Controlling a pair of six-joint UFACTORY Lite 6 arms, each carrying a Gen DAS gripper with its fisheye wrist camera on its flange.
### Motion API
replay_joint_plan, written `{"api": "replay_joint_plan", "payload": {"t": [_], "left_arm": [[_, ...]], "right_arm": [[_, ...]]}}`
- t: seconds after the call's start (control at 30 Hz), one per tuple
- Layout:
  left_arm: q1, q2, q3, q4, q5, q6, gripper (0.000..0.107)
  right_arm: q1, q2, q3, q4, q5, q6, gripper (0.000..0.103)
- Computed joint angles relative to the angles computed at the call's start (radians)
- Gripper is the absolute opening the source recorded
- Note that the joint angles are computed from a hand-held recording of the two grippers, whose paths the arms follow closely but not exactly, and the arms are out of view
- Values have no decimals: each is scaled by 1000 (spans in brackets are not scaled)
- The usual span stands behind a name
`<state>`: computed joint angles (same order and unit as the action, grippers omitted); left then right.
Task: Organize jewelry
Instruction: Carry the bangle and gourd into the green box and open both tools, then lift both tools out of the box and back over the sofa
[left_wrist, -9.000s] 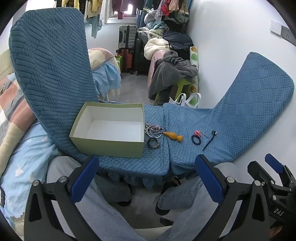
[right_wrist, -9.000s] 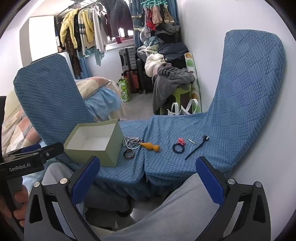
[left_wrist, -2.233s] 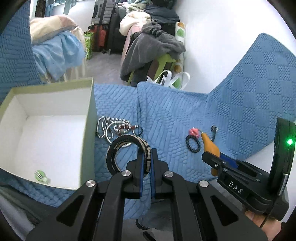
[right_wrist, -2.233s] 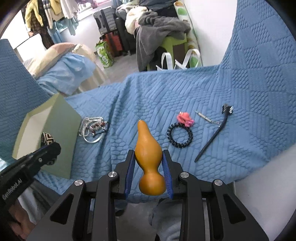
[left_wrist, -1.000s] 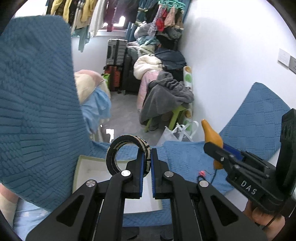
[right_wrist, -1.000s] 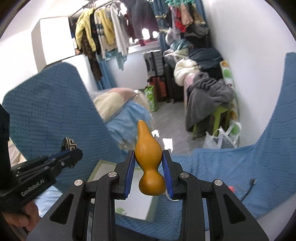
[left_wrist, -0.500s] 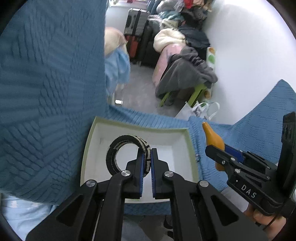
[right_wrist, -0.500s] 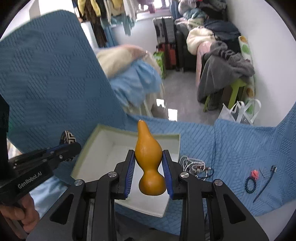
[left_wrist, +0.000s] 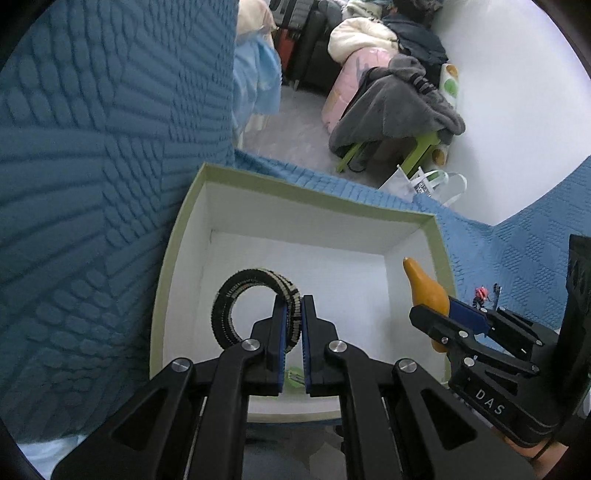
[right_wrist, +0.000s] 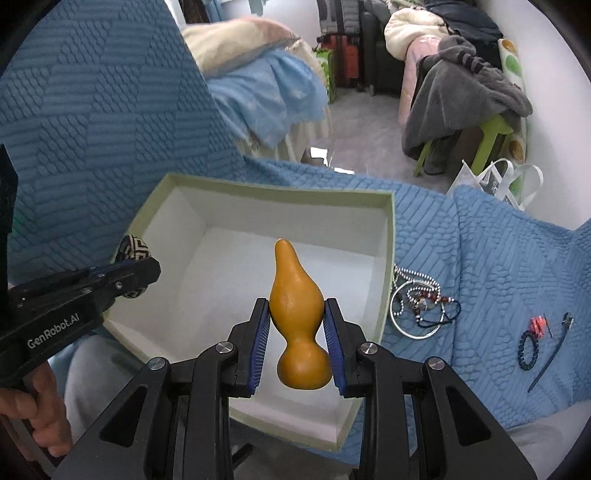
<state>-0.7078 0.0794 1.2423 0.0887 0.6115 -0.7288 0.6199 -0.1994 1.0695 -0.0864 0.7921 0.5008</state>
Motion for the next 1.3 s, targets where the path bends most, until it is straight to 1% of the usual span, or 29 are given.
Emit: {"api": "replay_joint_plan", "payload": {"t": [0.23, 0.27, 0.33, 0.37, 0.4, 0.43, 0.47, 0.57, 0.6, 0.67, 0.8, 0.93, 1.1, 1.2, 1.3], "left_arm": [[0, -11, -31, 15, -9, -27, 7], [4, -16, -32, 8, -7, -22, 9], [6, -17, -23, -9, 5, -14, 15], [4, -22, -22, -3, 10, -23, 27], [-5, -28, -18, 20, 18, -43, 42], [-19, -33, -10, 58, 33, -79, 48], [-31, -41, -7, 91, 46, -114, 54], [-51, -66, 12, 112, 67, -141, 56], [-65, -70, 27, 140, 88, -167, 61], [-101, -78, 58, 219, 135, -232, 67], [-154, -101, 117, 312, 196, -315, 76], [-214, -114, 191, 404, 268, -383, 78], [-296, -90, 308, 508, 358, -447, 79], [-340, -90, 354, 554, 385, -490, 79], [-390, -54, 435, 592, 430, -497, 79]], "right_arm": [[-8, 7, -39, 39, -14, -39, 28], [-5, 7, -39, 38, -17, -40, 27], [-6, -4, -39, 39, -15, -38, 28], [-8, -11, -38, 39, -12, -38, 30], [-11, -17, -36, 36, -8, -37, 38], [-13, -23, -30, 30, -5, -28, 44], [-14, -29, -23, 26, -3, -22, 45], [-31, -60, -4, 37, 13, -33, 47], [-35, -72, 2, 35, 19, -32, 48], [-43, -98, 20, 34, 37, -41, 48], [-67, -153, 85, 12, 86, -49, 49], [-85, -202, 153, -22, 133, -51, 49], [-111, -244, 254, -52, 193, -51, 49], [-131, -267, 305, -57, 224, -65, 50], [-135, -293, 338, -76, 253, -73, 51]]}}
